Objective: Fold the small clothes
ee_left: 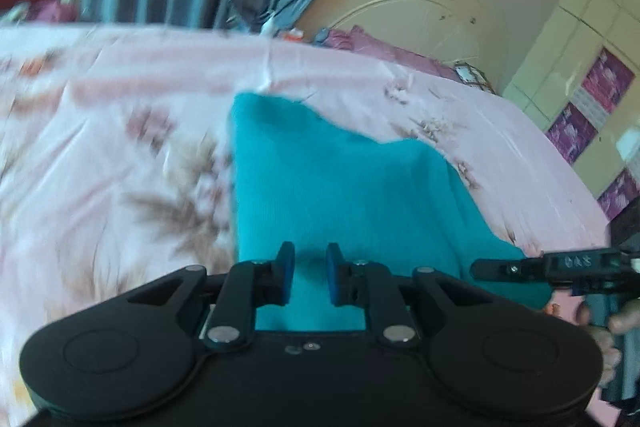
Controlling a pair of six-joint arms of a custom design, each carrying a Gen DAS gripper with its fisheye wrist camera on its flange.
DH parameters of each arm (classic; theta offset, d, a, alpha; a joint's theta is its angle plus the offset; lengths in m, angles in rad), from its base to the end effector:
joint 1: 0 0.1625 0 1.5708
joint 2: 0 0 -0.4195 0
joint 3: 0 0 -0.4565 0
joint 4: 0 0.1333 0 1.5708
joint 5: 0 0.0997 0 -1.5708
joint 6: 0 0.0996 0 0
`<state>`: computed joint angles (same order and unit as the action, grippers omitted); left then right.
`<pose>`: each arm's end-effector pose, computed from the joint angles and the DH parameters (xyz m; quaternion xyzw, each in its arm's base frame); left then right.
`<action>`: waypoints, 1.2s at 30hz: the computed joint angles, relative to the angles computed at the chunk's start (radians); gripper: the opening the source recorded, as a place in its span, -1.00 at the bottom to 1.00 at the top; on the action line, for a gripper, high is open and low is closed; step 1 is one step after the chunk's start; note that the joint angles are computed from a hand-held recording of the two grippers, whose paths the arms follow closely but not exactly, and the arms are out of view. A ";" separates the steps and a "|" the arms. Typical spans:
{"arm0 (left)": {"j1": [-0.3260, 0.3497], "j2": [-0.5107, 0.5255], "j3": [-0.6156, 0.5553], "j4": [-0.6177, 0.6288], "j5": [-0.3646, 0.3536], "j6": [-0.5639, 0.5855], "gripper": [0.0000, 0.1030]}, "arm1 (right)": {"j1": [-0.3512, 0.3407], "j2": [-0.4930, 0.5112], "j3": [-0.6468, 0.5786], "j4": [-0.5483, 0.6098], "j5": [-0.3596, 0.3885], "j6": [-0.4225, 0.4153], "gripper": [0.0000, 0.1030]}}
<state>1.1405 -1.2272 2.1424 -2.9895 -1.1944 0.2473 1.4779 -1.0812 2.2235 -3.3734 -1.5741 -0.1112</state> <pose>-0.0757 -0.5722 0.1626 0.2722 0.9128 -0.2602 0.1581 0.0835 -0.5369 0.1000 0.0081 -0.9460 0.3223 0.0346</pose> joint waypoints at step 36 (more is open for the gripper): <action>0.017 0.230 -0.215 0.059 0.006 0.128 -0.70 | -0.005 0.095 -0.127 -0.171 -0.220 -0.286 -0.97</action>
<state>1.1572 -0.9971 1.9271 -2.9308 -1.1882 0.3752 1.4729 -0.9864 2.0966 -3.5443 -1.7940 -0.3973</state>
